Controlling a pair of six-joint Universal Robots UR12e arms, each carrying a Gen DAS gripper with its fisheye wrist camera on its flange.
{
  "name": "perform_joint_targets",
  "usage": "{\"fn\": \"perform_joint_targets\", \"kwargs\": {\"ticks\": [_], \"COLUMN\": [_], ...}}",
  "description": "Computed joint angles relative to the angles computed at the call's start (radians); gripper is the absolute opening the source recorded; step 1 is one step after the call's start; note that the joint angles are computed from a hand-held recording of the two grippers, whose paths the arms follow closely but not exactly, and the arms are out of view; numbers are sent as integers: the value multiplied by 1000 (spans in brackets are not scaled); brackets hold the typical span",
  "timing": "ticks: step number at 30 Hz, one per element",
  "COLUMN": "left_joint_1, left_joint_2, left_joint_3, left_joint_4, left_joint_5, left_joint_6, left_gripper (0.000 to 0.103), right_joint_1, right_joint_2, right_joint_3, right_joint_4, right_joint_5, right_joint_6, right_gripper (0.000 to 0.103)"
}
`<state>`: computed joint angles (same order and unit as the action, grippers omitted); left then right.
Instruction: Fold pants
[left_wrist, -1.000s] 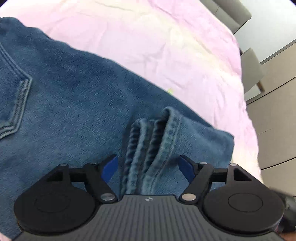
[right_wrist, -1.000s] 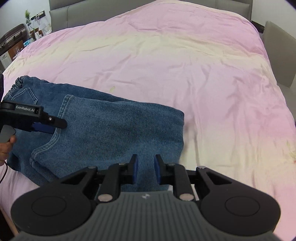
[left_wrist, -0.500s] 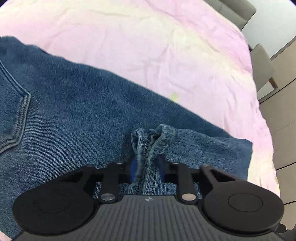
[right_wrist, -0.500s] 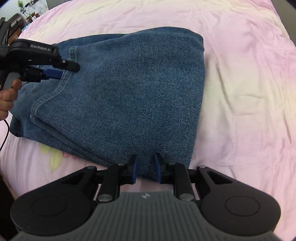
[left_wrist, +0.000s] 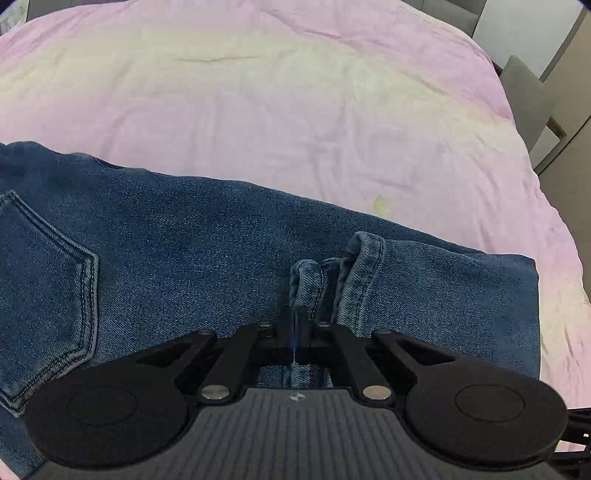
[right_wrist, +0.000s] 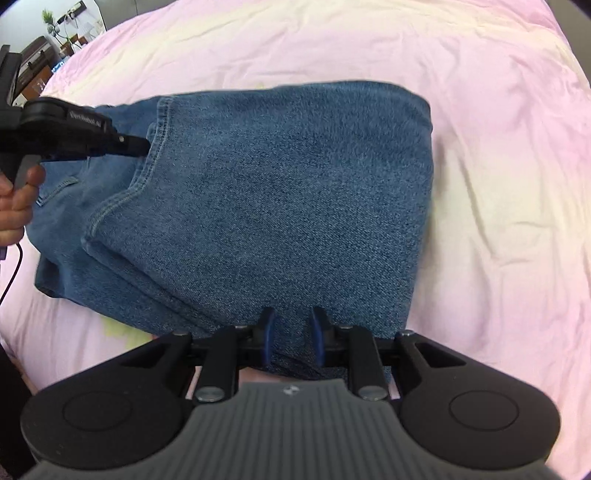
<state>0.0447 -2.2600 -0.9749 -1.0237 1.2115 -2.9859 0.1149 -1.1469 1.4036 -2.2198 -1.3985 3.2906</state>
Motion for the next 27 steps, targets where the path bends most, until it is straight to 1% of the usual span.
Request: {"fn": "perform_joint_targets", "kwargs": {"ticks": [1, 3, 5, 6, 7, 8, 9, 10, 12, 13, 14, 15, 16, 17, 18, 21, 23, 24, 25, 27], "left_joint_1": [2, 12, 27, 36, 46, 57, 69, 78, 99, 110, 122, 134, 147, 159, 170, 198, 212, 221, 227, 237], "left_joint_2": [5, 15, 35, 45, 54, 62, 68, 70, 83, 89, 97, 103, 108, 111, 116, 132, 141, 141, 134, 128], "left_joint_3": [-5, -5, -18, -23, -29, -32, -31, -27, -34, -39, -49, -57, -66, -72, -81, -120, -150, -159, -152, -149], "left_joint_4": [3, -23, -15, -14, -9, -10, -16, -16, -7, 1, 21, 37, 54, 67, 82, 140, 172, 178, 165, 136], "left_joint_5": [-10, -37, -50, -48, -46, -50, -52, -45, -25, -12, 2, 8, 14, 19, 30, 91, 96, 82, 74, 64], "left_joint_6": [1, 34, 72, 89, 98, 106, 113, 111, 111, 107, 92, 73, 43, 6, -38, -167, -237, -266, -295, -345], "left_gripper": [0, 1, 8, 9, 10, 15, 19, 26, 30, 33, 38, 41, 46, 51, 53, 60, 74, 77, 81, 82], "right_joint_1": [0, 1, 3, -2, -3, 1, 7, 13, 27, 35, 42, 51, 60, 68, 77, 95, 108, 114, 119, 126], "right_joint_2": [-2, -4, -11, -14, -18, -18, -17, -13, 6, 28, 39, 52, 67, 84, 103, 155, 188, 211, 227, 263], "right_joint_3": [-1, -13, -22, -21, -20, -26, -32, -41, -75, -110, -129, -150, -176, -203, -238, -329, -384, -422, -450, -515], "right_joint_4": [3, 17, 25, 16, 7, 5, 3, -2, 1, 14, 20, 24, 34, 47, 66, 114, 135, 157, 176, 227], "right_joint_5": [2, 1, 2, 15, 19, 15, 8, 3, 0, -3, -7, -12, -19, -28, -36, -45, -60, -65, -73, -91], "right_joint_6": [1, -17, -25, -37, -52, -66, -90, -124, -190, -226, -253, -284, -310, -333, -354, -412, -460, -500, -533, -607], "right_gripper": [19, 19, 19, 20, 21, 24, 25, 25, 25, 25, 24, 24, 24, 24, 24, 24, 24, 24, 24, 24]}}
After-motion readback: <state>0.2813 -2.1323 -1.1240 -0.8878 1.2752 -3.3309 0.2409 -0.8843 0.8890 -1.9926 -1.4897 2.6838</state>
